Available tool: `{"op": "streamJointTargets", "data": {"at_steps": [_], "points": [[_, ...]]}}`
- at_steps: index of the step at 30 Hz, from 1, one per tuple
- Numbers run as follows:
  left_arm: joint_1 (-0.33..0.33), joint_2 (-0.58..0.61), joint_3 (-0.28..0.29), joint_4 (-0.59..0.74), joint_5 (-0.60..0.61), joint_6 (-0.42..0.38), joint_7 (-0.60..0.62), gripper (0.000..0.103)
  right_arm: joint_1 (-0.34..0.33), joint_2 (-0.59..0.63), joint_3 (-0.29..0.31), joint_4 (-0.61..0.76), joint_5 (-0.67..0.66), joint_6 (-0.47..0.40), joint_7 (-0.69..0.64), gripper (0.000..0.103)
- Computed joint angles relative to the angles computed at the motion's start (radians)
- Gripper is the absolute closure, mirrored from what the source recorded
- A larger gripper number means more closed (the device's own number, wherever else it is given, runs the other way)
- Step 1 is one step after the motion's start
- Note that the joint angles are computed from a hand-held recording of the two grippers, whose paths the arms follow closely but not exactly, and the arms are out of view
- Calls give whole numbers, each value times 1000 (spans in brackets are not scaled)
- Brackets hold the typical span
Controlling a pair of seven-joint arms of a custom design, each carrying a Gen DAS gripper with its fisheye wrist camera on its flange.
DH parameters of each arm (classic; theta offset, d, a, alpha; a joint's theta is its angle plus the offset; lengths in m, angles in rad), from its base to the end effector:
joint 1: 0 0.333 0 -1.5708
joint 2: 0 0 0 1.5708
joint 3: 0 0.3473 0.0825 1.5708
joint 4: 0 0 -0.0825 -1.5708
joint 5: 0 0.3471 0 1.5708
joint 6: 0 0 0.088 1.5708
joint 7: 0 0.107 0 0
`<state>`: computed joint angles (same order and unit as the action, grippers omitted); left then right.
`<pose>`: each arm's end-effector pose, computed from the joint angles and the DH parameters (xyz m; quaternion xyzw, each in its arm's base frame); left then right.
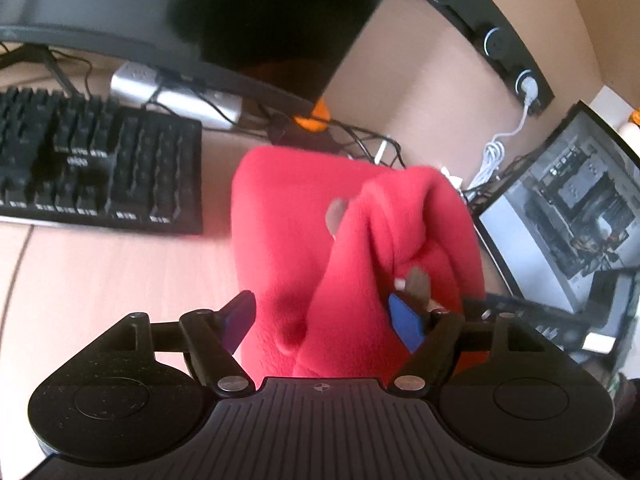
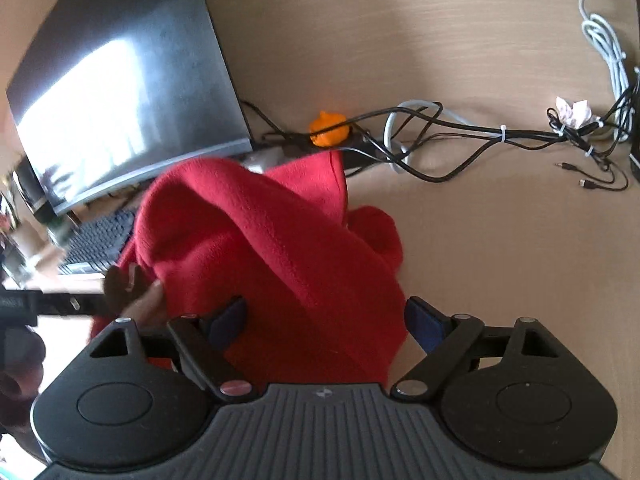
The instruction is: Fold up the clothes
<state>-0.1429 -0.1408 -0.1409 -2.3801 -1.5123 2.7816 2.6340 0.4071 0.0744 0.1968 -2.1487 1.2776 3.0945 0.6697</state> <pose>0.4546 -0.0881 0.4590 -0.6280 0.6385 -0.4438 0.0315 0.4880 0.2374 0.4793 -0.7075 0.5541 -0.1019 0.4266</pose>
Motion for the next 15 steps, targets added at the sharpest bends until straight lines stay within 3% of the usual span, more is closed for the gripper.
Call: {"op": "streamJointTargets", "data": {"at_steps": [2, 5, 7, 9, 11, 13, 15], "points": [[-2, -24, 9, -4, -45, -62, 33, 29, -1, -4, 0, -1, 3, -11, 12, 17], [0, -69, 23, -13, -122, -163, 104, 30, 5, -10, 12, 40, 171, -32, -186, 23], [6, -119, 18, -19, -154, -188, 175, 30, 29, 3, 11, 62, 161, -25, -236, 23], [10, -143, 0, -18, -161, -144, 208, 28, 52, 28, 14, 77, 65, 0, -215, 23], [11, -135, -39, -14, -127, -23, 192, 27, 70, 50, 20, 76, -60, 33, -152, 23], [6, -89, -81, -21, 68, 131, -7, 29, 55, 53, 48, 74, -92, 41, -165, 23], [21, -54, -110, -45, 286, 202, -239, 30, 9, 28, 81, 82, 20, -13, -304, 23]]}}
